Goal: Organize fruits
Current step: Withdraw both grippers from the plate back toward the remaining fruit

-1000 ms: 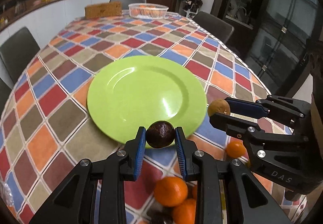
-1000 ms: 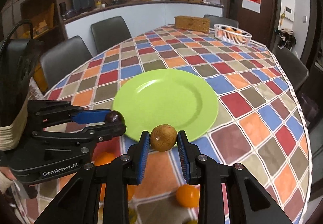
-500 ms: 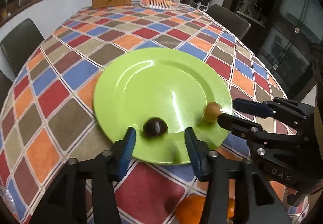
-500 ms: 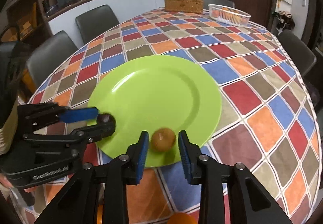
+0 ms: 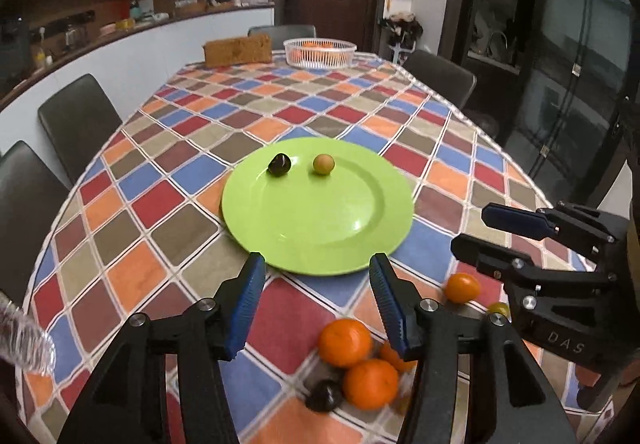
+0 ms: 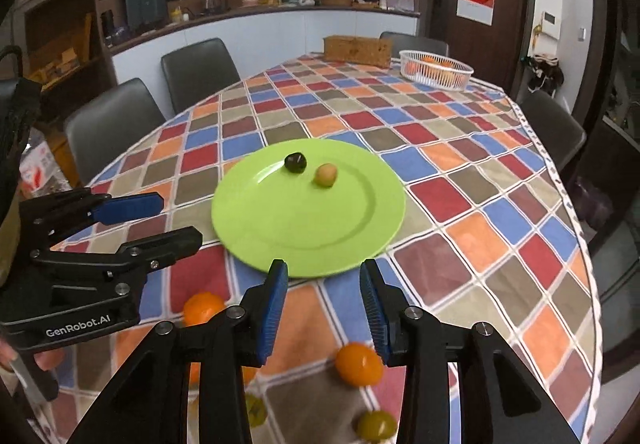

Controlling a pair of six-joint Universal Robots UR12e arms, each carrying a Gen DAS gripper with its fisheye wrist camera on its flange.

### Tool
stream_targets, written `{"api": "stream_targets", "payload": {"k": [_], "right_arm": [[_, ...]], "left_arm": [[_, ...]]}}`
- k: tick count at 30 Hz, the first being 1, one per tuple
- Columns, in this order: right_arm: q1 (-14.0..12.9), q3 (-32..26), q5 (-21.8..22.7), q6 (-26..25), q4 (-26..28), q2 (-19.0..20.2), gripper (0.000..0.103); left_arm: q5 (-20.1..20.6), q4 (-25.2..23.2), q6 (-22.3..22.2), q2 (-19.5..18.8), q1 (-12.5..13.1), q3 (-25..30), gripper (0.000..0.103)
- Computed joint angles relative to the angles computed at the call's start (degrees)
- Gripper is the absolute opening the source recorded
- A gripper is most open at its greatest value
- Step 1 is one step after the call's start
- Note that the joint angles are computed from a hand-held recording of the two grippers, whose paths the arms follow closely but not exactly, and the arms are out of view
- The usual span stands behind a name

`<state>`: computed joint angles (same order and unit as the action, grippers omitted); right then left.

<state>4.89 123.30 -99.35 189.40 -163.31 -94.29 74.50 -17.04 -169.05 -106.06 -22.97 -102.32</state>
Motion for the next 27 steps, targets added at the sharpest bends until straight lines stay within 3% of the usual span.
{"api": "stream_targets", "payload": {"k": [6,8,16,27], "right_arm": [[1.73,2.50,-1.67,1.98,-1.49,-3.51,0.047],[2.31,3.31,-2.33,2.55,-1.86,-4.54,0.053],[4.46,5.79,-5.63,6.73,-0.82,-8.41,0.054],[7.17,7.66,-9.74,12.65,4.35,-11.77,0.054]], "left_arm": [[-0.13,3.68,-0.98,3.62,-0.13,-4.22,0.061],[-0.07,4.71,-1.52,4.72,-0.20,-5.54,0.061],[-0.56,5.03,-3.83,8.15,-0.29,-9.52,0.065],[-0.42,6.50,-3.66,10.52,-0.32,-13.89,0.065]]}}
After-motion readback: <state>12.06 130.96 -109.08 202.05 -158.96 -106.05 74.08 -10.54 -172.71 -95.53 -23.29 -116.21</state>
